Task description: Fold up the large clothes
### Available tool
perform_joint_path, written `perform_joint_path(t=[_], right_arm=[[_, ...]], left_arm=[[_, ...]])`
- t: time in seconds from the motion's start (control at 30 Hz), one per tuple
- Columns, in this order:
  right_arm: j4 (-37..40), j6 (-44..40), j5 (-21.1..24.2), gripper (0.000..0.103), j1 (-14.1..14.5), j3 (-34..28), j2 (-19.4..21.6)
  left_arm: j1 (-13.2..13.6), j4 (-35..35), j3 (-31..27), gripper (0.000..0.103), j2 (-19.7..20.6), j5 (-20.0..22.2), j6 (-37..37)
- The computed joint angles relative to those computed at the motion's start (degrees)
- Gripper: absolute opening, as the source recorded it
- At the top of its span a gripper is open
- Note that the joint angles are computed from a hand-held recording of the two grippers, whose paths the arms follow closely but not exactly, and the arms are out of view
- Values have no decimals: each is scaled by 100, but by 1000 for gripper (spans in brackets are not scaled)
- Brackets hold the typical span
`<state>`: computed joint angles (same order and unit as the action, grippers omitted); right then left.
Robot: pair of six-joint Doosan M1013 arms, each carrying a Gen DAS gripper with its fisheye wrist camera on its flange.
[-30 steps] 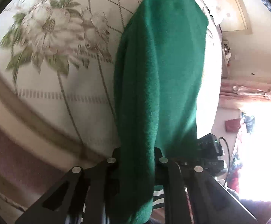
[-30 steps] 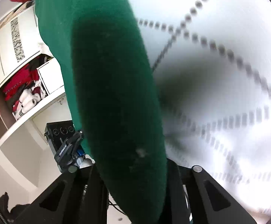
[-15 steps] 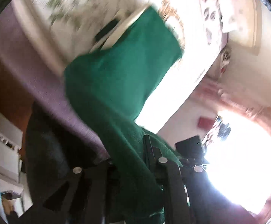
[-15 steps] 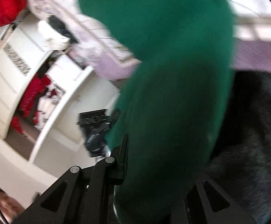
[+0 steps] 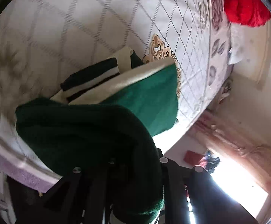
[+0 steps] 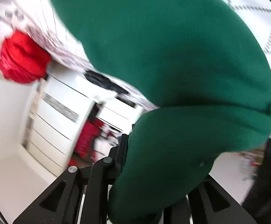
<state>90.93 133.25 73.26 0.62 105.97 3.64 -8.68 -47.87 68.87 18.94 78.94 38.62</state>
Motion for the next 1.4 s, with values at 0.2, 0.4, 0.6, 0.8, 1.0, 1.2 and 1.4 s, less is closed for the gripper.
perform_joint_path(t=[0.2,0.4,0.6,0.8,1.0,1.2,1.4], right_arm=[[945,-361,-1121,42,-31,550,-32],[874,-767,-1345,91,-413,339,-122],[-534,-936,-938,91,-821,-429,14],[-3738,-1988,697,91,-1035,-2017,476],[-5371,-3934,1322,91,-592,-2628,1077],[-4908,-3973,751,69,-482,-2127,1240],[-4361,-2190,483,54,-733,-979,280]], left_arm=[[-110,39,-1059,30,670,601,156],[-22,-351,-927,69,549,-445,337],[-254,841,-1678,69,897,-134,798],[-636,2817,-1475,70,608,120,1258],[-825,3359,-705,69,383,43,1250],[-847,3617,-567,75,359,-136,1426],[-799,3742,-570,86,138,-431,1675]])
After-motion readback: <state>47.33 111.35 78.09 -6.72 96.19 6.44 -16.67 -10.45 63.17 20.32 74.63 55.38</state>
